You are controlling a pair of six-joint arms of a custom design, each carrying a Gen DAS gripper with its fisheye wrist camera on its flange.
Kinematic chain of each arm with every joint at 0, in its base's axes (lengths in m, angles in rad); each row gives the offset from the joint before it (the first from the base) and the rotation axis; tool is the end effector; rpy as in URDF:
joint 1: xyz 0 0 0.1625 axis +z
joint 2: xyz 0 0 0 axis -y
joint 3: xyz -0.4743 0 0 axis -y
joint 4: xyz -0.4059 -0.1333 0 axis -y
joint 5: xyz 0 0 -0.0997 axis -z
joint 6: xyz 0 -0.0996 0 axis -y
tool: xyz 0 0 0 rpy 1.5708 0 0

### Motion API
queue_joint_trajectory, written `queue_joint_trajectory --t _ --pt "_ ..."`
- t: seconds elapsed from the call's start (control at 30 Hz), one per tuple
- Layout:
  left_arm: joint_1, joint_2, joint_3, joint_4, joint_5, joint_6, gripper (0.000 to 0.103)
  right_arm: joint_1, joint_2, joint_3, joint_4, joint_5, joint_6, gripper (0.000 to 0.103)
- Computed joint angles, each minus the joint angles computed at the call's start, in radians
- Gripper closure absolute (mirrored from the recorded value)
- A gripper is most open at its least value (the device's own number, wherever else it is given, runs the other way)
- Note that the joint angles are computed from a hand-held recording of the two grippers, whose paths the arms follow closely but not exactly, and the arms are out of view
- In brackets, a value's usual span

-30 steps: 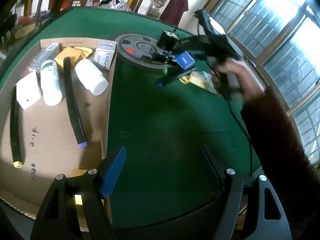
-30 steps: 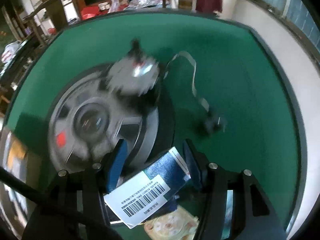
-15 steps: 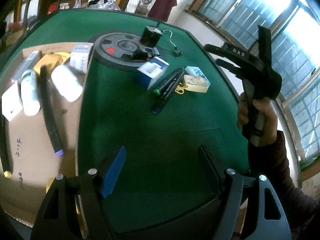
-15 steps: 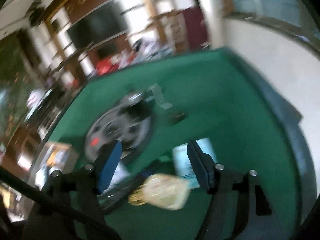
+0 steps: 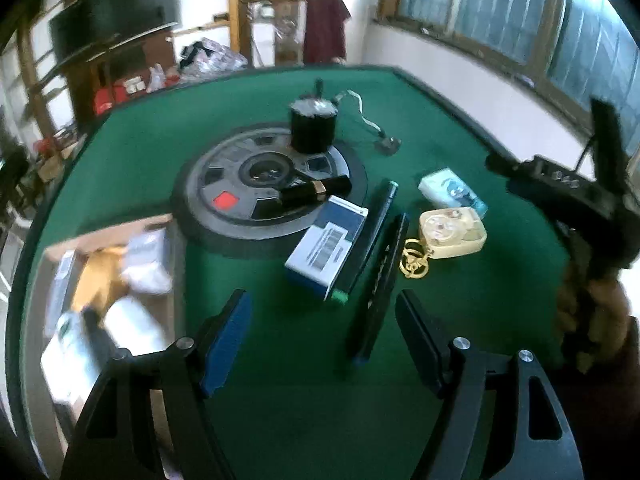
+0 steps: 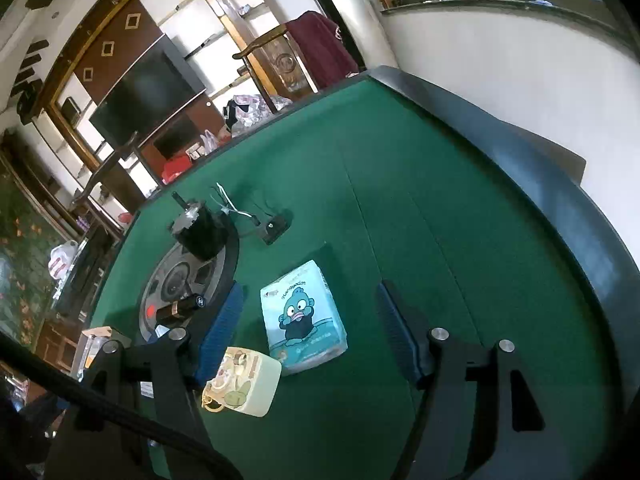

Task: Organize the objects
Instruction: 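Reach the left tool to the blue-and-white barcode medicine box and grasp it, then lift the medicine box with the left tool while the right grasps a black marker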

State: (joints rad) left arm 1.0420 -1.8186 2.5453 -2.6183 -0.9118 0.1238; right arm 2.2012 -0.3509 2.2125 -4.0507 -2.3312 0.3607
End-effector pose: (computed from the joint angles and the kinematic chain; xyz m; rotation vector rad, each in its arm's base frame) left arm 0.0131 -0.3626 0.3093 0.6707 2.4137 -0.5685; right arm 0.3187 -0.3271 -0.0643 0.0199 -2.5244 1.1795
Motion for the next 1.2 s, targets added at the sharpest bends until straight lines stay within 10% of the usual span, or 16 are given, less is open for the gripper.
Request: queue_joint_trajectory --t 0.27,0.43,1.2 --pt "0.069 0.173 -0.031 -0.131 0.022 0.081 0.035 -0.009 0.006 -0.013 0.027 0.026 -0.004 0.036" --pt "0.163 0.175 -0.1 -0.104 -0.097 0.053 0.062 -0.013 0.006 -0.011 0.032 0.029 0.012 0.036" --pt "0.106 0.222 -0.059 -0.211 -0.039 0.052 0.074 -0.02 0.009 -0.013 0.059 0.041 0.012 0.036"
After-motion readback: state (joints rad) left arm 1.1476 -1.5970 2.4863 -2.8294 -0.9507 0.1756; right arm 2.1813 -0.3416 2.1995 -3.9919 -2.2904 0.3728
